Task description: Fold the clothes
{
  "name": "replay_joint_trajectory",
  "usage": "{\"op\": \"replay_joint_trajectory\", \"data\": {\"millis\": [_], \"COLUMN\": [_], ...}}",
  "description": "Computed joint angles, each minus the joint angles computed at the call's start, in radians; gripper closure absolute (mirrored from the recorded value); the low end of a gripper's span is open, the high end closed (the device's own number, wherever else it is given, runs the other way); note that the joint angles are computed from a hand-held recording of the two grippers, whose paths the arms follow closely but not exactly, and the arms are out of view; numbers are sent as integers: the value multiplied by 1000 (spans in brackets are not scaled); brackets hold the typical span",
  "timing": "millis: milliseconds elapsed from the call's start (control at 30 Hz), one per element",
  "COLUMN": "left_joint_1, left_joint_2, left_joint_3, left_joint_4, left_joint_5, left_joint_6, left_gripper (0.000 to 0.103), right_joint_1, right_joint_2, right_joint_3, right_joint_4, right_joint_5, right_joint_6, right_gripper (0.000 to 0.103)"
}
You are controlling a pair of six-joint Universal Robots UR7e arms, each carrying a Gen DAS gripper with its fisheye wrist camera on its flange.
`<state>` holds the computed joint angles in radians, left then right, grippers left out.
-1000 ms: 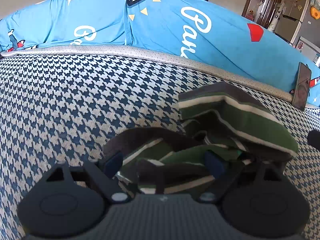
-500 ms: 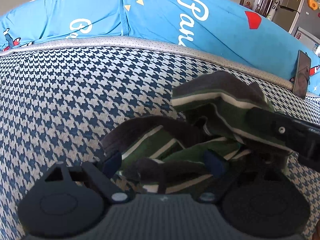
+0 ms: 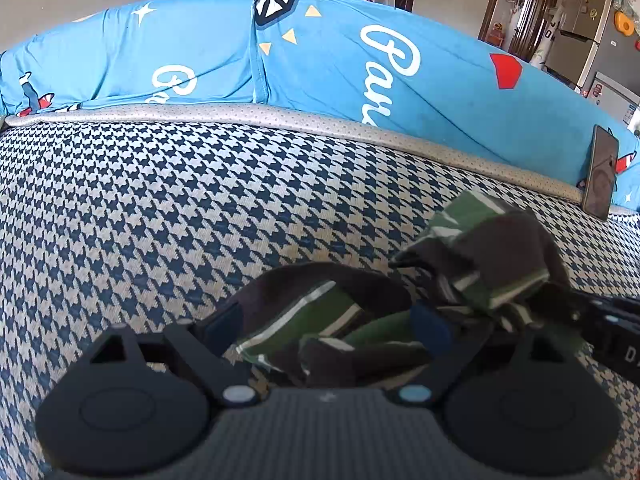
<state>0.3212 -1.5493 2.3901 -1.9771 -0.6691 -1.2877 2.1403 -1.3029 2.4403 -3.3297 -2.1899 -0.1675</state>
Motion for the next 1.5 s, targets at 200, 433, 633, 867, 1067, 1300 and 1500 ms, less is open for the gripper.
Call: {"op": "replay_joint_trajectory", "data": {"millis": [200,433,633,867,1067,1300,1500], "left_joint_1": [-9,-41,-117,-231,-308,-368,-391], "left_joint_2": [-8,-9,-40,-41,-38,-67,-124], "left_joint_3": [-12,-5,43,95,125,142,150], "left_joint_4": [66,101,153,242,307,358,380], "left_joint_5": [4,-15,-73,-143,-200,-233,-250], "left_joint_6": [-47,-85,-189,-296,-380,-432,-454], "left_gripper": [12,11,10,10,2,0,0], "right_joint_1": [7,-11,-19,-2,1,13,-24], "right_joint_2": [-109,-222,-293,-373,-514,-570,-565], "right_joint_3": [42,79,98,117,144,159,170], "right_joint_4": [46,177,274,369,403,397,350], "right_joint_5": [-68,-167,-247,-411,-341,-195,-50], "right_joint_6": [7,72,148,241,266,232,196], "right_gripper": [93,93,93,97,96,96,75]}}
